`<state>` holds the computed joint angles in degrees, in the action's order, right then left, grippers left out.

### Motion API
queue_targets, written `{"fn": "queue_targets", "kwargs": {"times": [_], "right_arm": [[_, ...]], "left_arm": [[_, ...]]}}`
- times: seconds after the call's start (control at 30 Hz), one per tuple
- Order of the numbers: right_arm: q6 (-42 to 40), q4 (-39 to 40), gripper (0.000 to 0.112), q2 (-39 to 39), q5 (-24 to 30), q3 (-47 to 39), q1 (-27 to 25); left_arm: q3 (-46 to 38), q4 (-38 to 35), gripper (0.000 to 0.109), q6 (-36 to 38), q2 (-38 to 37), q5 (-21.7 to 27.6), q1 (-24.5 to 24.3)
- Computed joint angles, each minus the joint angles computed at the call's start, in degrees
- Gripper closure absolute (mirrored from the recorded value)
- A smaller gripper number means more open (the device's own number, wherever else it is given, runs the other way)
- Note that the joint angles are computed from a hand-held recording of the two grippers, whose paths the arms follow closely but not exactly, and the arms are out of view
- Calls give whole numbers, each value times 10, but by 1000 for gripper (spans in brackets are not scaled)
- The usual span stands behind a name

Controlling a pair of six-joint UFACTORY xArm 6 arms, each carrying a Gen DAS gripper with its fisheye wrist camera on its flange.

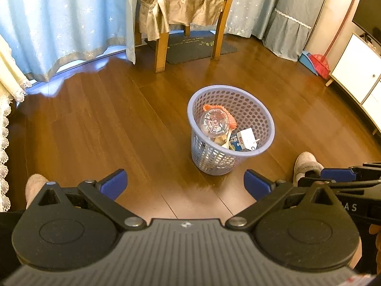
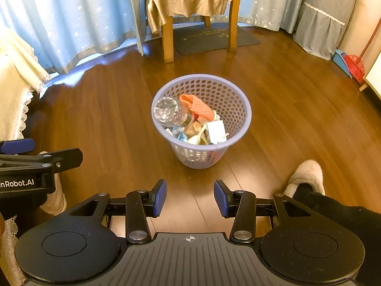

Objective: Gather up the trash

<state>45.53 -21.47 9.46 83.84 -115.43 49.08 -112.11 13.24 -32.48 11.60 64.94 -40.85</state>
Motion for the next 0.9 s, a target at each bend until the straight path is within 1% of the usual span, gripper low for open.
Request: {"fn": "queue_targets", "kwargs": {"times": [0.4, 0.9], "right_arm": [[-3, 9, 71, 9, -2, -1, -4], [-6, 14, 71, 18, -6, -10, -11]], "left_arm": [[6, -7, 6, -1, 4, 0, 7], [-10, -8, 6, 1, 21, 6, 10]]}}
